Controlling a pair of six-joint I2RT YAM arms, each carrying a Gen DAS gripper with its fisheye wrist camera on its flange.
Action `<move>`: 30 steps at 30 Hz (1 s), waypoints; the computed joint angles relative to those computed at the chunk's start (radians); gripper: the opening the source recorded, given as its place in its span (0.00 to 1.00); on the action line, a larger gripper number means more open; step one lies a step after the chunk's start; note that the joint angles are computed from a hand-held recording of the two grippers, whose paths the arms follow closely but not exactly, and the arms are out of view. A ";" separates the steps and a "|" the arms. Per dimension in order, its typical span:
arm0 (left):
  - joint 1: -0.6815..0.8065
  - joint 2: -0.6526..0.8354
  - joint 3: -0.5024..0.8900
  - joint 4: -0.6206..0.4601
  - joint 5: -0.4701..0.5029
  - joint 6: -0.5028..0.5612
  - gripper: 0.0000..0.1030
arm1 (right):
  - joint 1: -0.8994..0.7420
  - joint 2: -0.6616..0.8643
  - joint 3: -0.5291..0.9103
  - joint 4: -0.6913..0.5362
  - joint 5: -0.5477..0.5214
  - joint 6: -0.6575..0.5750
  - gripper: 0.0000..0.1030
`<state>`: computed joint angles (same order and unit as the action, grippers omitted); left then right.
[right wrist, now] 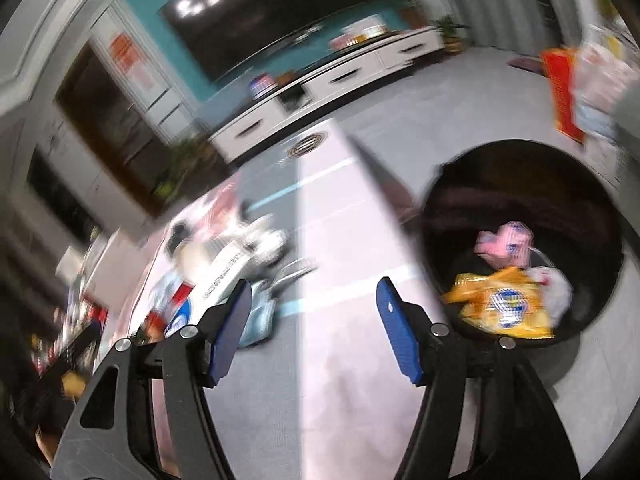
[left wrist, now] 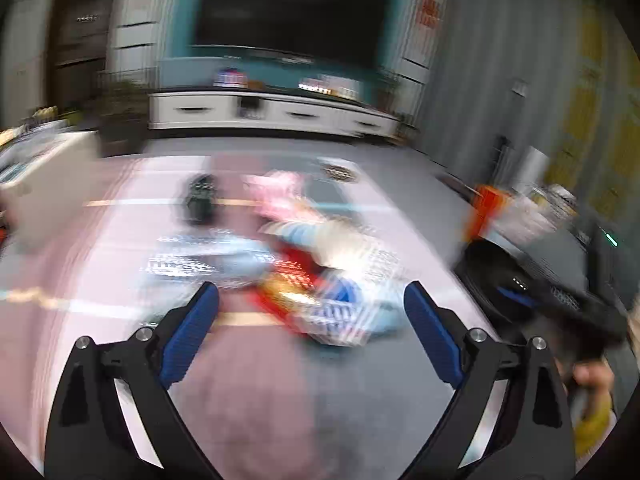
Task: Collect trash
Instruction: 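Grasp the white medicine box with the right tool while the left tool grasps the green snack bag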
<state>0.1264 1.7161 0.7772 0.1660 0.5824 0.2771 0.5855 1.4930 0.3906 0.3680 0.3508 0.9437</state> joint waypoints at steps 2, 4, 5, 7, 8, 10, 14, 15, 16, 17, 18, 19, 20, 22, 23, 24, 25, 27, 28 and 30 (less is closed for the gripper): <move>0.056 0.039 0.039 -0.003 -0.006 0.003 0.91 | 0.023 0.062 0.039 0.047 -0.036 -0.012 0.62; 0.097 0.087 0.094 -0.061 0.006 0.027 0.91 | 0.033 0.130 0.082 0.091 -0.081 -0.030 0.62; 0.111 0.107 0.120 -0.102 0.020 0.057 0.91 | 0.035 0.165 0.107 0.104 -0.105 -0.032 0.62; 0.127 0.142 0.145 -0.138 0.014 0.119 0.91 | 0.042 0.231 0.149 0.143 -0.152 -0.017 0.62; 0.127 0.148 0.144 -0.139 -0.004 0.145 0.91 | 0.040 0.264 0.169 0.170 -0.187 -0.006 0.62; 0.122 0.156 0.122 -0.103 -0.055 0.187 0.91 | 0.037 0.339 0.217 0.208 -0.250 0.026 0.62; 0.138 0.205 0.124 -0.081 -0.091 0.253 0.90 | 0.023 0.431 0.267 0.274 -0.340 0.090 0.62; 0.136 0.224 0.137 -0.085 -0.102 0.263 0.88 | 0.020 0.451 0.281 0.282 -0.351 0.108 0.62; 0.137 0.244 0.154 -0.090 -0.108 0.267 0.85 | 0.019 0.467 0.293 0.289 -0.353 0.119 0.62; 0.135 0.266 0.176 -0.107 -0.122 0.267 0.75 | 0.016 0.481 0.304 0.295 -0.358 0.131 0.62; 0.134 0.284 0.195 -0.124 -0.128 0.262 0.65 | 0.013 0.499 0.316 0.303 -0.361 0.150 0.62; 0.137 0.295 0.207 -0.135 -0.125 0.259 0.61 | 0.011 0.513 0.322 0.313 -0.363 0.168 0.62; 0.138 0.305 0.220 -0.148 -0.123 0.255 0.55 | 0.003 0.525 0.322 0.333 -0.373 0.181 0.62; 0.142 0.310 0.227 -0.157 -0.121 0.251 0.44 | -0.012 0.548 0.316 0.382 -0.395 0.211 0.62; 0.146 0.303 0.223 -0.160 -0.114 0.255 0.31 | -0.017 0.560 0.316 0.405 -0.404 0.227 0.62; 0.150 0.293 0.215 -0.160 -0.106 0.260 0.21 | -0.022 0.571 0.314 0.432 -0.412 0.241 0.62; 0.151 0.283 0.207 -0.159 -0.102 0.262 0.20 | -0.023 0.578 0.313 0.444 -0.414 0.250 0.62; 0.157 0.249 0.170 -0.138 -0.100 0.265 0.12 | -0.020 0.573 0.309 0.436 -0.403 0.260 0.59; 0.161 0.237 0.159 -0.135 -0.091 0.267 0.12 | -0.019 0.568 0.301 0.442 -0.402 0.263 0.56; 0.176 0.210 0.148 -0.162 -0.048 0.271 0.12 | -0.010 0.554 0.296 0.430 -0.393 0.259 0.42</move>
<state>0.3022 1.9263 0.9253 0.0037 0.5345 0.5479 0.5751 2.0466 0.6862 0.7981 -0.0421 1.2025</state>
